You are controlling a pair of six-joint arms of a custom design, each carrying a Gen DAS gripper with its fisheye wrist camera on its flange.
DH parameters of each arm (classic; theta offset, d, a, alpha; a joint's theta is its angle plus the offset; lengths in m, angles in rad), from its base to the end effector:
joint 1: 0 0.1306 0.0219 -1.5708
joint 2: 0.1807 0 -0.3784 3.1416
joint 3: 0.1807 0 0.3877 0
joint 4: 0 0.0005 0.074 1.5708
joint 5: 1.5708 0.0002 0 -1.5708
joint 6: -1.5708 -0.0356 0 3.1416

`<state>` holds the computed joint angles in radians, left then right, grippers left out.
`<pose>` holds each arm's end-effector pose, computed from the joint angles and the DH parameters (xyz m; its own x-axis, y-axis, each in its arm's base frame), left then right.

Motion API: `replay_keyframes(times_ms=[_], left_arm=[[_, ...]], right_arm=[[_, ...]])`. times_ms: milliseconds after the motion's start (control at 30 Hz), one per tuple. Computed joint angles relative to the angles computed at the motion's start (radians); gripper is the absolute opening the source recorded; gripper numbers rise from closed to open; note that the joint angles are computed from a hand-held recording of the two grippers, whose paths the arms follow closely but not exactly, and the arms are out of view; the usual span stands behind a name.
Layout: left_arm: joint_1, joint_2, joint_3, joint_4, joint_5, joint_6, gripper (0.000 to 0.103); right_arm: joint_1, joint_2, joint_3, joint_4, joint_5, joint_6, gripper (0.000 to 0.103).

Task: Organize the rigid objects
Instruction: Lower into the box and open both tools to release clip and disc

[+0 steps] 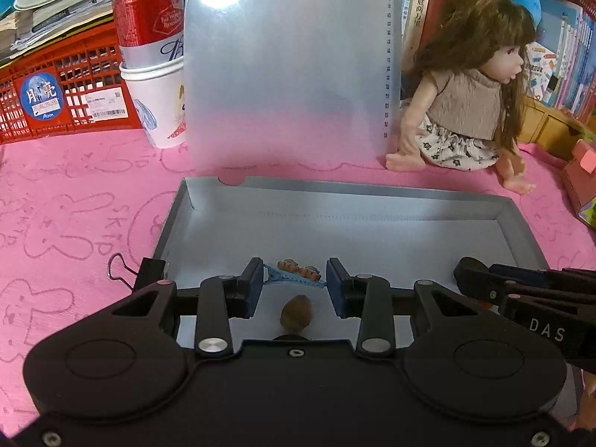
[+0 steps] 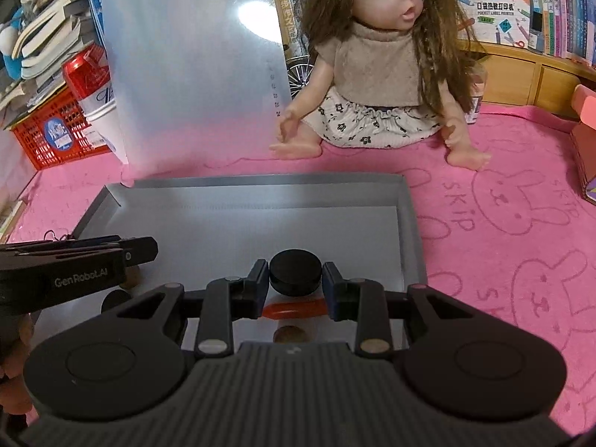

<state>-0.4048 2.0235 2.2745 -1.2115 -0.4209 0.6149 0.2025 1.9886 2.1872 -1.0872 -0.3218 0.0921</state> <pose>0.6327 -0.2558 0.4445 -0.6985 -0.2735 -0.6613 -0.3167 0.9468 -0.0571 0.6668 0.1479 0.4359 -0.7216 -0.2372 -0.6504 -0.4544 0.8711 0.1865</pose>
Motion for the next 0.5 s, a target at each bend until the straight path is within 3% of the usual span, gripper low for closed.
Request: replay_keyframes(times_ms=[367, 400, 433, 500], left_arm=[[-0.001, 0.001, -0.017, 0.01, -0.01, -0.007, 0.036], [-0.001, 0.001, -0.016, 0.008, -0.008, -0.005, 0.036], [-0.001, -0.002, -0.019, 0.01, -0.006, -0.004, 0.036], [-0.001, -0.013, -0.033, 0.022, 0.003, -0.009, 0.042]], right_arm=[[0.011, 0.0, -0.008, 0.01, 0.041, 0.006, 0.04], [0.012, -0.003, -0.013, 0.015, 0.043, 0.005, 0.043], [0.013, -0.006, -0.018, 0.021, 0.047, 0.003, 0.053], [0.012, -0.014, -0.03, 0.033, 0.046, -0.005, 0.057]])
